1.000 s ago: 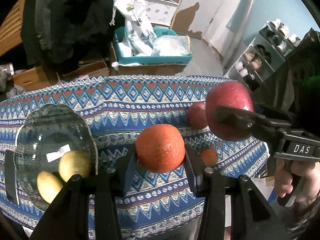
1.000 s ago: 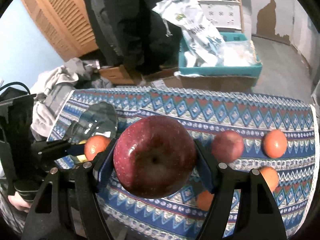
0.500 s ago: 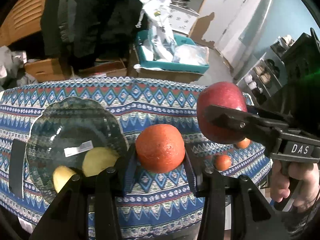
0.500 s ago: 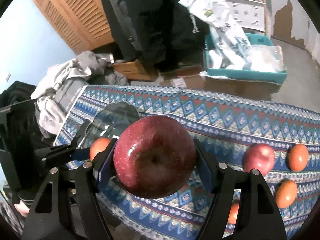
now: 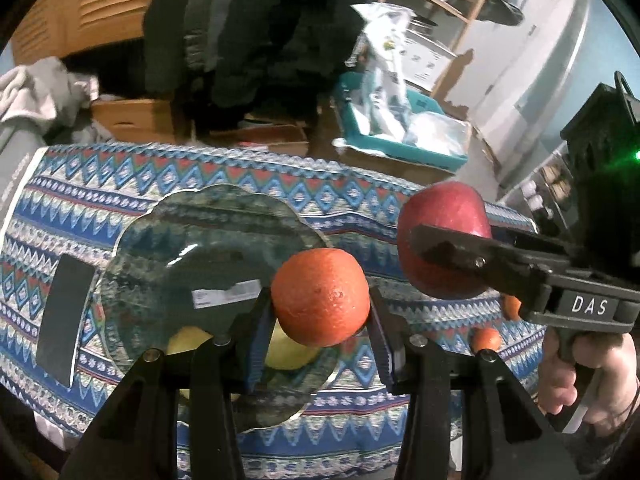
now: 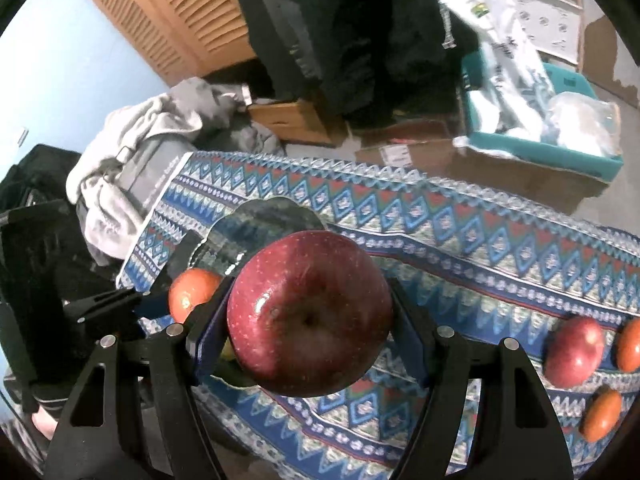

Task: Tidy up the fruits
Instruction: 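Carry the red apple and the orange over the glass bowl with both tools, then lower the apple and orange into the bowl and open both tools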

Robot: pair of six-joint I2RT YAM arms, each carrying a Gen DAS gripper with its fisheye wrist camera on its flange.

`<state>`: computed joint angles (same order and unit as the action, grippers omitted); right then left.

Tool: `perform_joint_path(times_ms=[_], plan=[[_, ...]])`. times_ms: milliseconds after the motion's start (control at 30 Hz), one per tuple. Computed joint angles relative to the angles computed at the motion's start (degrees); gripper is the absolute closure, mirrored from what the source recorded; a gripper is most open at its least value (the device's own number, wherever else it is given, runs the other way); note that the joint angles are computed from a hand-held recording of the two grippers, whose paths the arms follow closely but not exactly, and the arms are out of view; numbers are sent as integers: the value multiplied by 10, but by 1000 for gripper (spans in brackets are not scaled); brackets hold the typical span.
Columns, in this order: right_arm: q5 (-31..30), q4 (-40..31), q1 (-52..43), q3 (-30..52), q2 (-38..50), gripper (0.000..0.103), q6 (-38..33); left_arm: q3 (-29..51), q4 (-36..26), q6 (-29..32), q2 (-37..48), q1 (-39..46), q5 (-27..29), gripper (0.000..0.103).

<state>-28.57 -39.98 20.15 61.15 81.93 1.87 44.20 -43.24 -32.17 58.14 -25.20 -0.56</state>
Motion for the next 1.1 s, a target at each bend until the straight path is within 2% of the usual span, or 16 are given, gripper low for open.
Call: perform_joint_path(times_ms=[333,767,900,1100], plan=[[30,36,87,36,87,30,42,-52,12,61,-10,133,47,57],[57,57,152,67,171,30,70,-109,51,111,27,242,94,57],[60,62,157,64,181,30,74,-120,58,117,45,259,111,57],[53,69,154,63,186,30,84,-126,64,109,59,247,100,57]])
